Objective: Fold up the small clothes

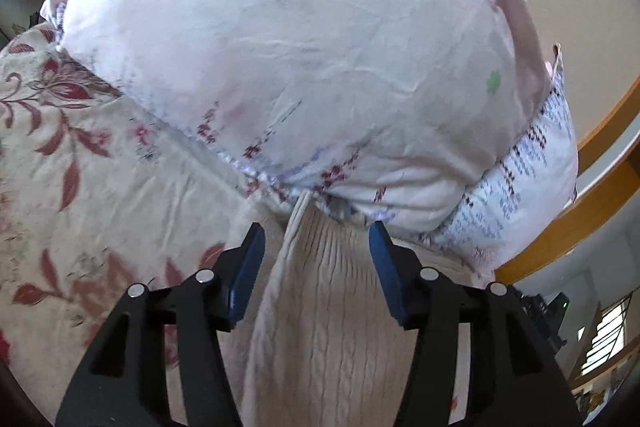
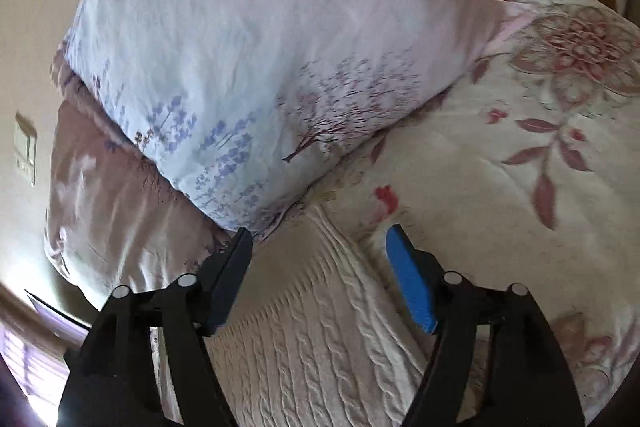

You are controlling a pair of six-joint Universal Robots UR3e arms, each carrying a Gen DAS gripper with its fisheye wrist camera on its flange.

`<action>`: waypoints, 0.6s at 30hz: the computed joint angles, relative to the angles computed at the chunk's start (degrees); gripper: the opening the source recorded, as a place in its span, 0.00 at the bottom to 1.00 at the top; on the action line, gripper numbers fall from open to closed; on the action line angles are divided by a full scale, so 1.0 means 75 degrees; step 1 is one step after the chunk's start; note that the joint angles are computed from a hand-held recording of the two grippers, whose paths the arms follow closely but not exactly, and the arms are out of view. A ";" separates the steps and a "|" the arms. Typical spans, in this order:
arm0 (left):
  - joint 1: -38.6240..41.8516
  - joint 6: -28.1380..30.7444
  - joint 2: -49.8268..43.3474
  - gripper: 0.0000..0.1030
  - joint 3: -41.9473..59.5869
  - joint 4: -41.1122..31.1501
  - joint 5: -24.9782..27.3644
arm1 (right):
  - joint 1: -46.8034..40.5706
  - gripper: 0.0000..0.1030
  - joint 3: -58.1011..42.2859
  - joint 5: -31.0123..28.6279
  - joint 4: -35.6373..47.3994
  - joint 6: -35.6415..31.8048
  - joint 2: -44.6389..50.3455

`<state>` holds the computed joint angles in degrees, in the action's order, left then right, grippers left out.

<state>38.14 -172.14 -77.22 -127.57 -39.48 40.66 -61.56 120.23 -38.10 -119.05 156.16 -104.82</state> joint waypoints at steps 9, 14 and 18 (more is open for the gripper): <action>0.0931 0.2595 0.2281 0.49 -0.0830 -0.2851 0.0410 | -0.0769 0.37 0.0455 -0.1273 0.2234 -0.3655 -0.2061; 0.1021 0.2916 0.2873 0.45 -0.1262 -0.2965 0.0703 | -0.0451 0.24 0.1039 -0.1962 0.1546 -0.3870 -0.2187; 0.0458 0.2465 0.2352 0.39 -0.1388 -0.2057 0.1271 | -0.0616 0.12 0.1466 -0.1970 0.1589 -0.4384 -0.2792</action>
